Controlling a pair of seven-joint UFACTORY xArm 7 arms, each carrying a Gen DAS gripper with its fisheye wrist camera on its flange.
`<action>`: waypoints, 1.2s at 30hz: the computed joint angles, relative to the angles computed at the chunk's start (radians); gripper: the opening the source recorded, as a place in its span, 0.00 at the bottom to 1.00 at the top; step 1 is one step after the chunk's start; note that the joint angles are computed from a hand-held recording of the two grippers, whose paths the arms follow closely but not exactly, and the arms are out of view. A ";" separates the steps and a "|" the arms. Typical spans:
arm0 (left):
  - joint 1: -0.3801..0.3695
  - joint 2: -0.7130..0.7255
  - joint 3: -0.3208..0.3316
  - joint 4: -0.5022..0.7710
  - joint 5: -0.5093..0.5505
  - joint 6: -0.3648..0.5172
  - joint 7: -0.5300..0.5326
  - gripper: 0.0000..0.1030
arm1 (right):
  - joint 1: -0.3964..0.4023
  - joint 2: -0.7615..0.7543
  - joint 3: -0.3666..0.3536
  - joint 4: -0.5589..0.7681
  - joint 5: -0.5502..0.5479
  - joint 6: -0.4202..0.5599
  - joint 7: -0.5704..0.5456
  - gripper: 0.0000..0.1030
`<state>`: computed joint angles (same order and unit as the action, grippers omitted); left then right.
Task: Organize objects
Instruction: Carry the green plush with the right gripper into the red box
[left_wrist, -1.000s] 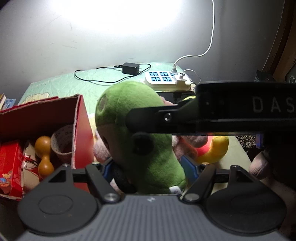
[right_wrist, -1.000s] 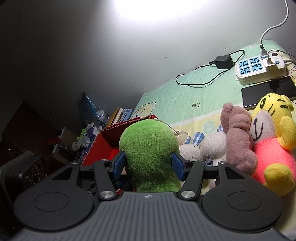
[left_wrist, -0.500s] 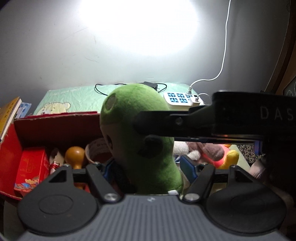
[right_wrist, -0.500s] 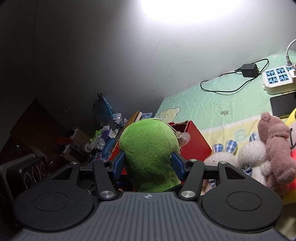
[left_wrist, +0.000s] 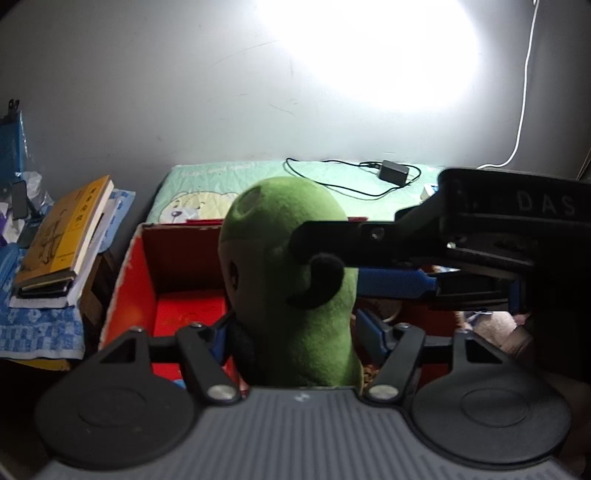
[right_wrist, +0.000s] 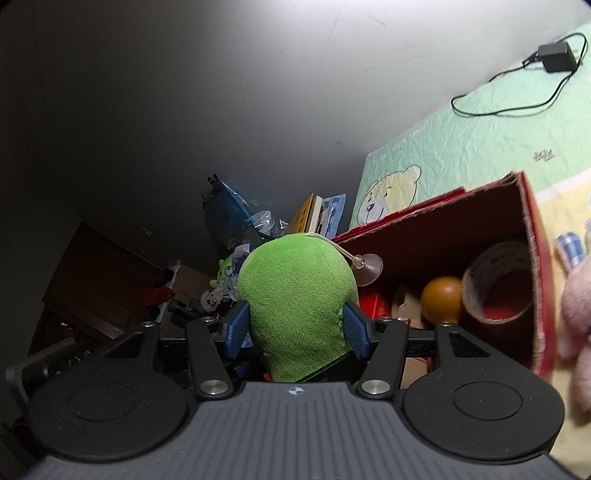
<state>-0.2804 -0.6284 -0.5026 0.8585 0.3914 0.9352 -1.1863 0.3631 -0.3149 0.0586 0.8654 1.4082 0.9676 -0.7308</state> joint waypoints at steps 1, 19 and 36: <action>-0.012 -0.027 0.023 -0.024 -0.011 0.004 0.014 0.65 | 0.007 0.015 0.009 0.005 0.011 -0.005 0.022 0.56; 0.013 -0.165 0.128 -0.184 -0.154 0.026 0.194 0.62 | 0.061 0.207 0.111 0.106 -0.013 -0.119 0.265 0.57; 0.037 -0.116 0.068 -0.125 -0.092 0.129 0.187 0.68 | 0.050 0.174 0.098 0.081 -0.060 -0.134 0.312 0.60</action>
